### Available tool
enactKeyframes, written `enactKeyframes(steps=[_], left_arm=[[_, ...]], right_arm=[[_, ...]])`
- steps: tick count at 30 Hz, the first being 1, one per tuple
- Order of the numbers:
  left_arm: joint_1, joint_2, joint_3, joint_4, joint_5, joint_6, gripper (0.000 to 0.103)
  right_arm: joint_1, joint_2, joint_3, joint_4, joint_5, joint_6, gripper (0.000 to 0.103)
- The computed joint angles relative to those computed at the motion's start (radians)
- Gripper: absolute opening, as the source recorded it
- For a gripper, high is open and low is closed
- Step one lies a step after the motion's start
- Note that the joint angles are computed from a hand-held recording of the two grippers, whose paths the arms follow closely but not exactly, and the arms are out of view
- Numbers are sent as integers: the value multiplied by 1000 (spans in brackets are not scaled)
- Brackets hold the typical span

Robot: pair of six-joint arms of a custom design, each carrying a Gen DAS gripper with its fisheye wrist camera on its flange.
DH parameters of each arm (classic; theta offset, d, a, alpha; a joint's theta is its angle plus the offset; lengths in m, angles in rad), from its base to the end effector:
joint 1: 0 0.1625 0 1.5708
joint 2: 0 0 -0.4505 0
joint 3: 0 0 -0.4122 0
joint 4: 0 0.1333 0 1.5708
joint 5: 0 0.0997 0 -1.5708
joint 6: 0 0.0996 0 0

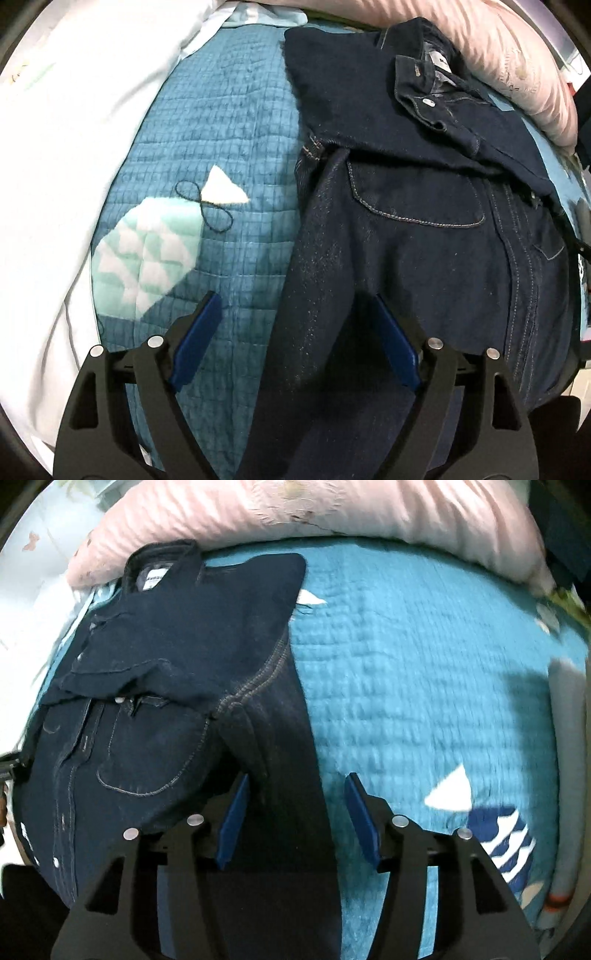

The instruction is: Fold large clothes

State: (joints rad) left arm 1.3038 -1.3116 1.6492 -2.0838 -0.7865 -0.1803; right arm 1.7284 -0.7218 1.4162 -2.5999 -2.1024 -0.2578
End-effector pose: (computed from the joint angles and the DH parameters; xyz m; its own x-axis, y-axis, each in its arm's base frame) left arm 0.0342 -0.6468 0.4094 -0.7503 -0.1035 -0.6529 0.1273 0.9465 -0.2964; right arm 0.2038 -0.7546 0.1480 -0.8107 -0.2096 0.5467 -0.3670 0.9094 -0.1956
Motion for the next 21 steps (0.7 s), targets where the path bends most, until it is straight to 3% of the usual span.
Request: enactKeyframes(steps=[3,5,7,8,9,10,13,17,21], left_arm=[[-11,2,-9,19,25,-13,61],[-9,-2,-25,24,-20,-23,51],[-9,0,-49,17,-45,-26,52],[-12,7,-57,-12,-40,-10,58],[-14,17,-70,-55,-40,11,80],[-14,29,-82,-91,-42,29,86],[7,109,-196,-168,-103,127,89],[58,234,-389,-125,-186,126,89],[100,365,-565,-55,-181,136,89]], right_arm=[[6,2,0,-46,15,-4,51],[5,15,-40,-29,72,28,51],[3,43,-97,-10,111,55,51],[2,59,-127,3,127,63,51],[0,82,-171,24,153,76,51],[-1,102,-207,41,163,84,52],[-5,179,-338,95,184,92,54],[-20,289,-527,170,198,107,55],[-31,369,-665,241,193,92,55]])
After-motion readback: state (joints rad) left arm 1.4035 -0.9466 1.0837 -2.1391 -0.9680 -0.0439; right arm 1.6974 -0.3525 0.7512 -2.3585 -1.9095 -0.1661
